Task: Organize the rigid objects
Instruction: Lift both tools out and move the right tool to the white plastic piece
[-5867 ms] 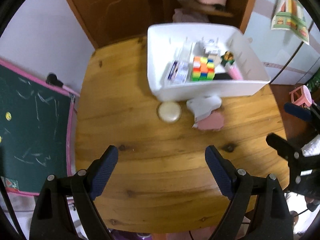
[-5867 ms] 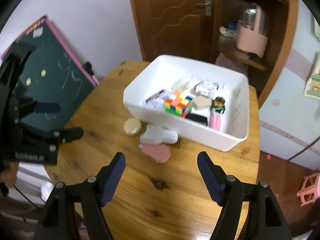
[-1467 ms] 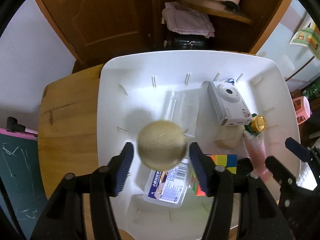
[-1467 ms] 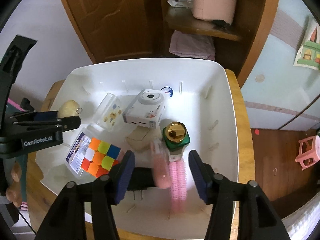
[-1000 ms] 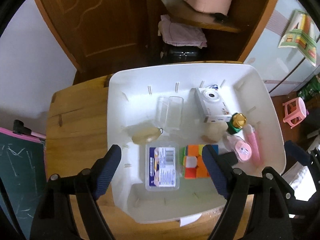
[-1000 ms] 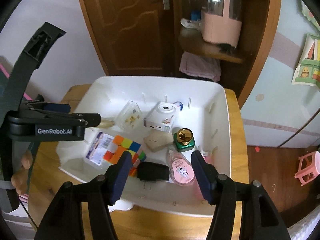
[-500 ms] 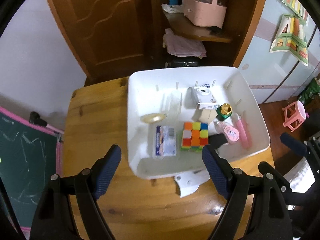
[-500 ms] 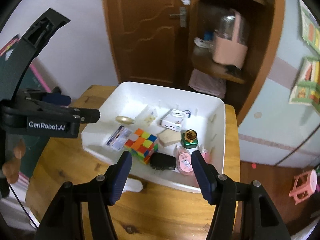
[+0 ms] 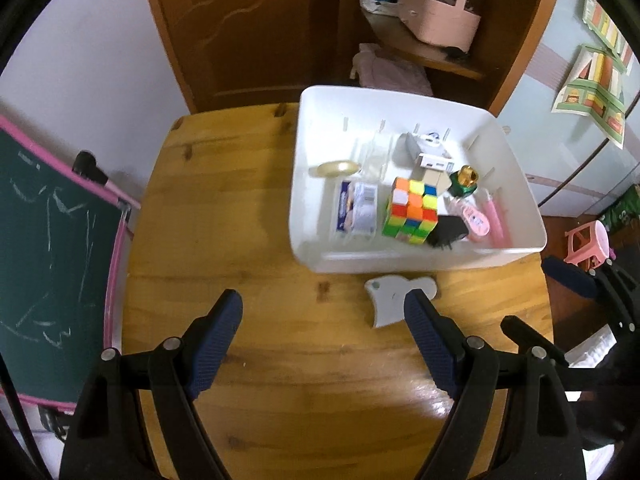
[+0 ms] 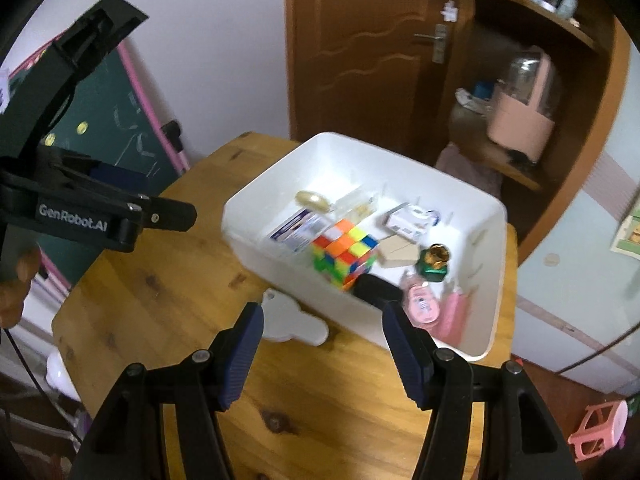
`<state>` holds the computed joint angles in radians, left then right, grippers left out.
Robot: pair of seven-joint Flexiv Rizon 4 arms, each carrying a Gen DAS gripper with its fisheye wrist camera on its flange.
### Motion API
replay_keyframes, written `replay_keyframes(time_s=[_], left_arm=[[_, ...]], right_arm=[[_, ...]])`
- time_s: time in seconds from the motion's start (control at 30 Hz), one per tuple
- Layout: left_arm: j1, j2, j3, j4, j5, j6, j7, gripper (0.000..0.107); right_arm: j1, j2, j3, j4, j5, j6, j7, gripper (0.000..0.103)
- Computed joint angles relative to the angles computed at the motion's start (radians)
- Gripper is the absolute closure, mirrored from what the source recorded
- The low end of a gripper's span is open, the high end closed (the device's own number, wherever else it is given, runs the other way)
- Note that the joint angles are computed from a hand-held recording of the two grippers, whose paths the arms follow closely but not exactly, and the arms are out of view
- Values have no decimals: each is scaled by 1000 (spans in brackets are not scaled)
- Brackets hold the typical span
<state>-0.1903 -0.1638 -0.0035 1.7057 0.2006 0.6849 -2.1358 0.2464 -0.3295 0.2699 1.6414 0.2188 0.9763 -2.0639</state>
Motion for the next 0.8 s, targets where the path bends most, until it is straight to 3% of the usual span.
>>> replay_keyframes(time_s=[0.4, 0.6, 0.8], left_arm=[[20, 38, 4, 153, -55, 34, -55, 22], [30, 26, 4, 190, -89, 46, -57, 22], [41, 15, 8, 205, -113, 54, -45, 22]], right_arm=[[16, -83, 25, 0, -38, -58, -128, 40], [29, -153, 28, -52, -62, -106, -197, 40], [65, -200, 14, -52, -133, -88, -226, 40]])
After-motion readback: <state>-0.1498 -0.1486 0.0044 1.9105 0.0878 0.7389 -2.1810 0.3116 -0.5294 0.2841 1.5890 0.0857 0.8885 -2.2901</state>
